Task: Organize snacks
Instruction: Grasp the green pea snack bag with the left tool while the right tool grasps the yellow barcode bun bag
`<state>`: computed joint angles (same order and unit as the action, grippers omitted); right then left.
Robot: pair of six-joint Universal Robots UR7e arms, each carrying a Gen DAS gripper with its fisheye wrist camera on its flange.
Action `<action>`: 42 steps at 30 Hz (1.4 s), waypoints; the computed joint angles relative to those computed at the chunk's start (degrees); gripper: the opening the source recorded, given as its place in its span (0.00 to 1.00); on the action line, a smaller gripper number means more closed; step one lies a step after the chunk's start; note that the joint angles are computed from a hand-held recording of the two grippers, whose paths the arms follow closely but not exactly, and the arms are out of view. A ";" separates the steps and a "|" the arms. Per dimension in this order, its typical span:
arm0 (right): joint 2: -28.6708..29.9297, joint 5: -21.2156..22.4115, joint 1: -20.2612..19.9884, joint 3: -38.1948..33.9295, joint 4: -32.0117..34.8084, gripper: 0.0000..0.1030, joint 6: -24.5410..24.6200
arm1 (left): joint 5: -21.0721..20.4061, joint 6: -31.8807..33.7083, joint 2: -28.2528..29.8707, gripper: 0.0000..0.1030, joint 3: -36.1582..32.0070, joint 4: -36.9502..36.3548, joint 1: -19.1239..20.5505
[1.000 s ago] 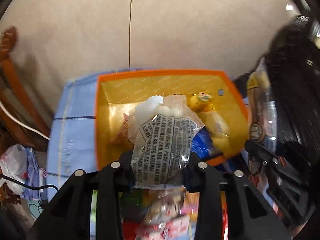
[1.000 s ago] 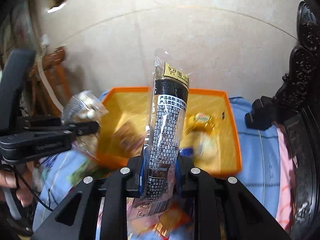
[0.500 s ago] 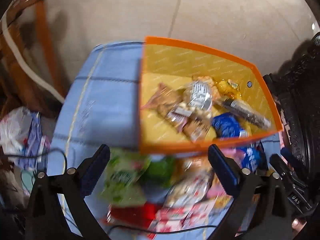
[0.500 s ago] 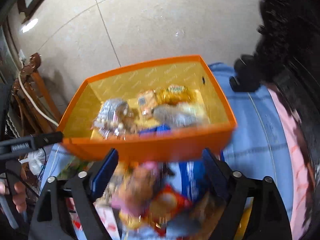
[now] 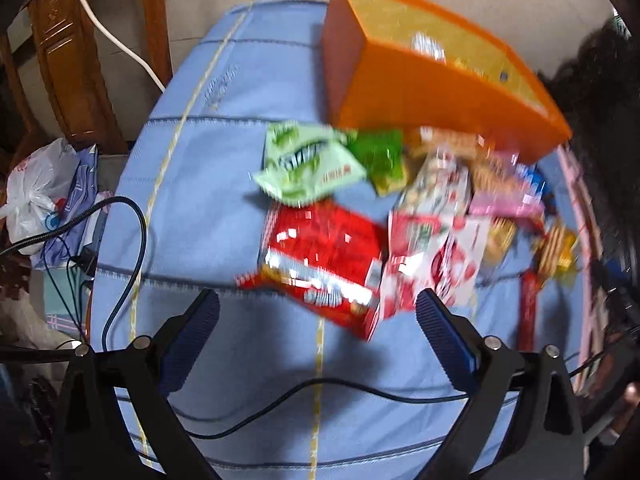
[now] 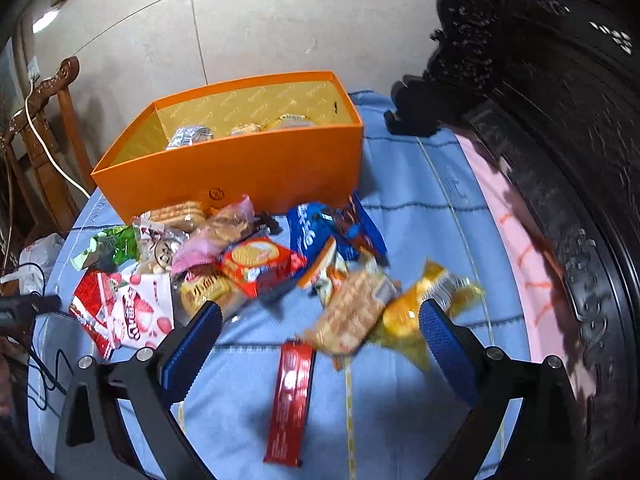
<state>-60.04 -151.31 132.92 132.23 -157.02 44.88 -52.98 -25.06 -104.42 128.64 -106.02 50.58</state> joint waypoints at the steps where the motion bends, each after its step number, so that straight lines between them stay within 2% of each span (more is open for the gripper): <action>1: -0.24 0.91 0.31 0.71 -0.76 0.96 -0.29 | 0.43 -0.59 -0.59 0.94 0.64 1.12 -0.68; 6: -0.65 4.22 1.37 2.41 0.89 0.96 1.38 | -0.40 -2.96 -0.26 0.94 0.95 4.18 -1.60; 8: -1.20 6.31 1.44 2.47 4.80 0.96 3.75 | 0.40 -4.27 -0.51 0.94 1.32 4.68 -2.17; 12: -2.79 5.17 1.79 3.52 9.59 0.96 9.35 | 2.86 -4.22 0.00 0.94 1.91 5.57 -4.05; 15: -5.85 2.04 1.20 4.17 17.63 0.96 17.58 | 3.66 -4.18 0.36 0.94 2.05 5.09 -4.37; 18: -8.71 1.09 -0.98 4.59 22.88 0.96 20.86 | 3.26 -2.77 0.40 0.94 2.25 2.71 -3.65; 19: -9.67 0.43 -2.12 4.30 26.28 0.96 23.61 | 3.08 -2.22 0.70 0.94 2.19 2.31 -3.38; 22: -11.54 -0.85 -4.66 4.71 26.86 0.96 27.31 | 3.50 -2.15 2.08 0.94 1.89 1.43 -2.52; 25: -11.62 -1.39 -7.55 3.05 31.37 0.96 29.68 | 3.62 -3.08 3.21 0.94 1.18 1.07 -1.40; 28: -11.12 -2.29 -10.66 3.18 26.67 0.95 26.85 | 4.51 -2.40 3.30 0.94 1.16 0.66 -0.77; 30: -10.97 -0.66 -13.25 3.64 20.27 0.95 23.33 | 4.69 -2.06 3.43 0.94 0.87 0.87 -0.24; 32: -9.96 0.23 -15.38 3.45 16.40 0.95 21.35 | 4.96 -2.48 3.71 0.94 0.46 1.13 0.38; 34: -8.94 3.28 -17.99 2.47 16.16 0.93 19.75 | 4.85 -2.83 3.85 0.94 0.05 0.97 1.05; 36: -7.45 5.23 -19.75 3.15 10.63 0.92 16.65 | 4.51 -2.53 4.07 0.94 -0.26 0.32 1.66; 40: -6.45 8.65 -22.16 3.50 9.23 0.93 14.47 | 4.55 -2.17 4.28 0.94 -0.47 0.22 1.67; 41: -6.27 8.15 -21.93 3.21 10.44 0.91 13.73 | 4.77 -2.30 4.35 0.94 -0.47 0.33 1.53; 42: -6.32 8.08 -21.70 3.33 10.04 0.86 12.86 | 4.87 -2.12 4.43 0.94 -0.47 0.24 1.48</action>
<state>-66.36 -143.23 111.22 135.56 -146.98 57.74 -48.11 -27.18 -99.99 128.17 -105.77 52.06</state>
